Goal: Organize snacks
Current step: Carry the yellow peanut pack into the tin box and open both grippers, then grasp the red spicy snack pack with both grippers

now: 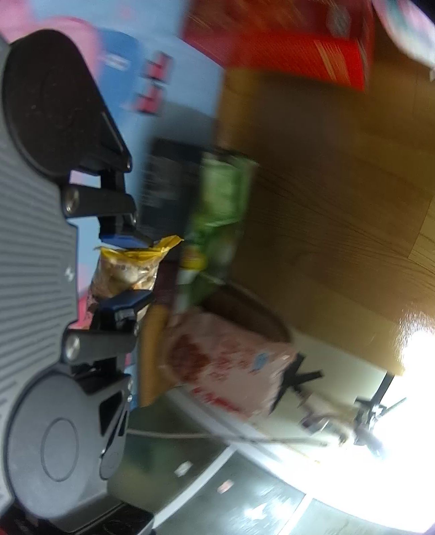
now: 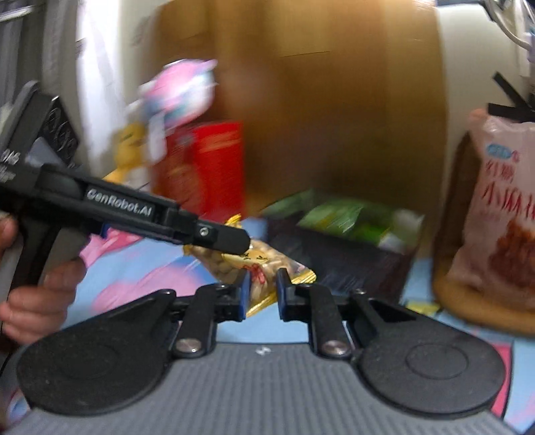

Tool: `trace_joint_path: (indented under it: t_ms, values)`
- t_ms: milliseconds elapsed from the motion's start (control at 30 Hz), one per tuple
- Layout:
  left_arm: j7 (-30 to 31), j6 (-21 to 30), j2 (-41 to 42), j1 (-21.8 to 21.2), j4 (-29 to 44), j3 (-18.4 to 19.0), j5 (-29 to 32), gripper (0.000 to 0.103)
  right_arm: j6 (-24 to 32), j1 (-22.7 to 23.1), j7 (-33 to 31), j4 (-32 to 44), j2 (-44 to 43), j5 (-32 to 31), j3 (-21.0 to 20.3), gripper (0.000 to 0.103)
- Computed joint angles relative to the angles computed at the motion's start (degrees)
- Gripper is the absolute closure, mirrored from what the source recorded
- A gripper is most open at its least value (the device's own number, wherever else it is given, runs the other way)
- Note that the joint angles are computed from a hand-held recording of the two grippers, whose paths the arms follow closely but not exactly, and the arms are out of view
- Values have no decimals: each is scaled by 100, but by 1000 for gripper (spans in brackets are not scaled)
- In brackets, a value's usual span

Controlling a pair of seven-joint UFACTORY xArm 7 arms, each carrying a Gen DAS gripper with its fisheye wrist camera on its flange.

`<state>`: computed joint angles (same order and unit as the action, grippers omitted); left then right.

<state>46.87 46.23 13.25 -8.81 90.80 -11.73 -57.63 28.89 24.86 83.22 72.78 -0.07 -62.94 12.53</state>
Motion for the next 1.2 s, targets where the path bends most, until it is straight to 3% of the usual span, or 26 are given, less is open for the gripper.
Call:
trace_joint_path:
  t_ms: [167,233,267,333,400,533,633,700,800,900,1000,1067,1133,1200]
  values:
    - [-1307,-371,1798,-645,2274,-40,1289,75,105,-271,-532,639,566,122,-407,83]
    - [-1771,-520,2245,-814,2784,-70,1908,73,303,-226,-346,771,760,-129,-580,81]
    - [-1847,-609,2233,-951,2725,91,2027,73,427,-199,-336,792,799,-141,-629,79]
    - [-1635,-777,2064,-791,2378,-120,2035,72,503,-188,-124,682,750,-64,-713,78]
    - [-1094,-954,1669,-364,1752,-535,1673,71,372,-183,546,226,369,-362,-723,78]
    - [279,-800,416,519,129,-946,249,71,235,-293,1544,-1035,-765,-401,-359,76]
    - [730,3,-382,754,-881,-757,-257,71,-79,-287,1992,-2029,-1575,105,-86,73]
    - [663,529,-701,744,-1363,-563,-204,71,-41,-243,2291,-2448,-1894,430,178,73]
    - [524,818,-1010,592,-1945,-328,-165,73,-38,-310,2710,-2612,-1925,619,620,73]
    - [400,998,-1217,417,-2341,-97,-189,75,236,-510,3012,-2387,-1689,463,1169,73]
    - [516,940,-1553,274,-2693,171,-216,78,-212,-559,3069,-2019,-1283,310,1201,74]
    - [447,787,-1675,183,-2812,345,-187,78,-115,-467,3284,-1692,-919,-34,1335,72]
    - [474,895,-1764,162,-2918,611,-250,81,-139,-282,3290,-1452,-683,-257,1320,71]
    - [504,1040,-1763,149,-2924,823,-314,83,-566,-160,3459,-1403,-592,-465,1171,71]
